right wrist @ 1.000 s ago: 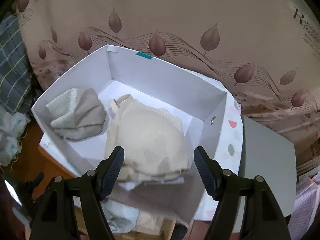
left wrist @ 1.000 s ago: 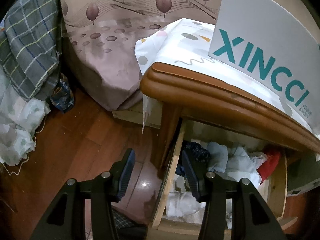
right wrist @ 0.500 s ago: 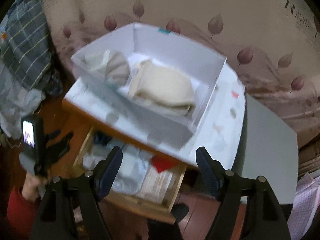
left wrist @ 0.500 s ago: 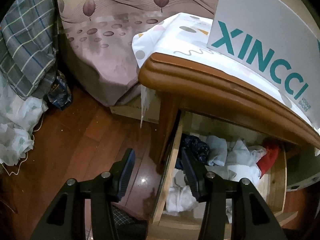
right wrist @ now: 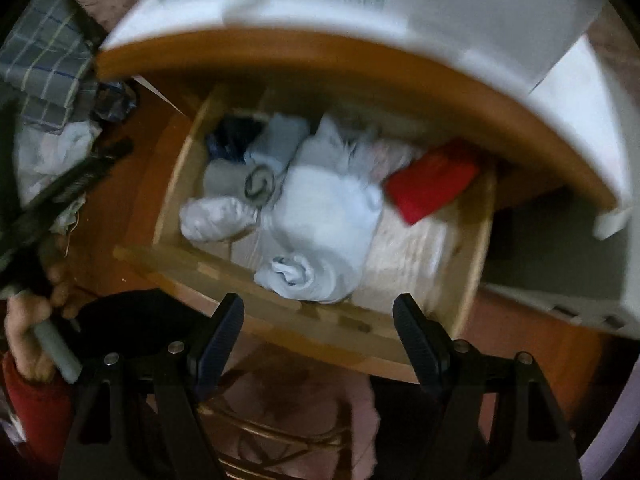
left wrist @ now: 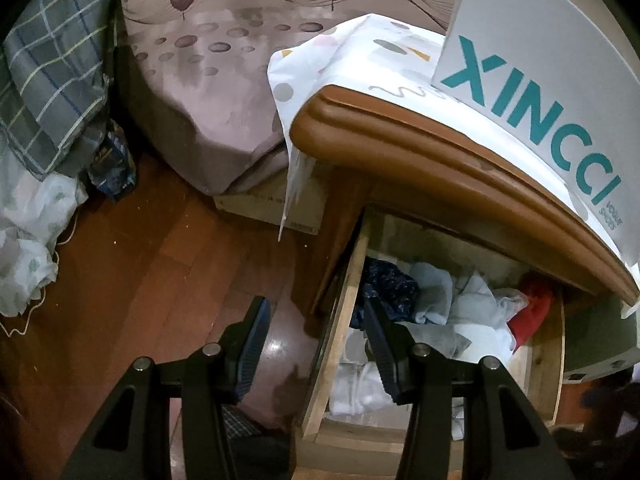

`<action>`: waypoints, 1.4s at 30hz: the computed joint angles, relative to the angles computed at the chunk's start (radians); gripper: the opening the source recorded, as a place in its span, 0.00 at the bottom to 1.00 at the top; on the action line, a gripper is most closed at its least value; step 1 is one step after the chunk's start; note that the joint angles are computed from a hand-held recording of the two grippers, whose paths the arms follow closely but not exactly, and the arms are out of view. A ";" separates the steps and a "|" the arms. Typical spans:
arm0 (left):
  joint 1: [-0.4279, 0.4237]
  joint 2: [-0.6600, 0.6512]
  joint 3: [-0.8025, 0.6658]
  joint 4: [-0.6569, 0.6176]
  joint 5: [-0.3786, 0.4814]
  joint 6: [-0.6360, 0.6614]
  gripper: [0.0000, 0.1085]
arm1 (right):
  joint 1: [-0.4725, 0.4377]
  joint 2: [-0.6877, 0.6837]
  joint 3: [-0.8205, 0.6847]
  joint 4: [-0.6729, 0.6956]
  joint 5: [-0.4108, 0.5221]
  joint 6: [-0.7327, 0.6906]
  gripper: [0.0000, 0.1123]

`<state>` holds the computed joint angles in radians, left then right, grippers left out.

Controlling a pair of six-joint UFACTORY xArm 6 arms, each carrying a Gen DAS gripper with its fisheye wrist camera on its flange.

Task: Take underwear out of drawer
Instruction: 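Move the right gripper back into the drawer toward the light blue clothing, then close the right gripper on the light blue clothing in the drawer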

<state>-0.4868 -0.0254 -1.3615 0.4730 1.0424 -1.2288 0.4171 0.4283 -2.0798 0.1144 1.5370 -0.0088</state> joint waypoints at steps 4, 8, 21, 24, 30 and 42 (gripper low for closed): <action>0.003 -0.003 0.003 -0.013 0.006 0.004 0.46 | 0.005 0.052 0.011 0.026 0.002 0.065 0.66; 0.002 -0.004 0.002 -0.017 0.010 0.014 0.46 | 0.007 0.108 -0.011 0.041 0.005 0.120 0.69; -0.003 0.034 -0.027 -0.064 0.019 0.082 0.46 | 0.013 0.274 -0.141 0.045 0.077 0.218 0.71; -0.005 0.051 -0.041 -0.085 0.019 0.112 0.46 | 0.005 0.305 -0.177 0.056 0.112 0.225 0.72; -0.010 0.079 -0.067 -0.094 0.041 0.134 0.46 | -0.016 0.360 -0.260 0.073 0.175 0.201 0.62; -0.014 0.117 -0.101 -0.128 0.058 0.186 0.46 | -0.045 0.214 -0.066 -0.026 0.051 0.102 0.47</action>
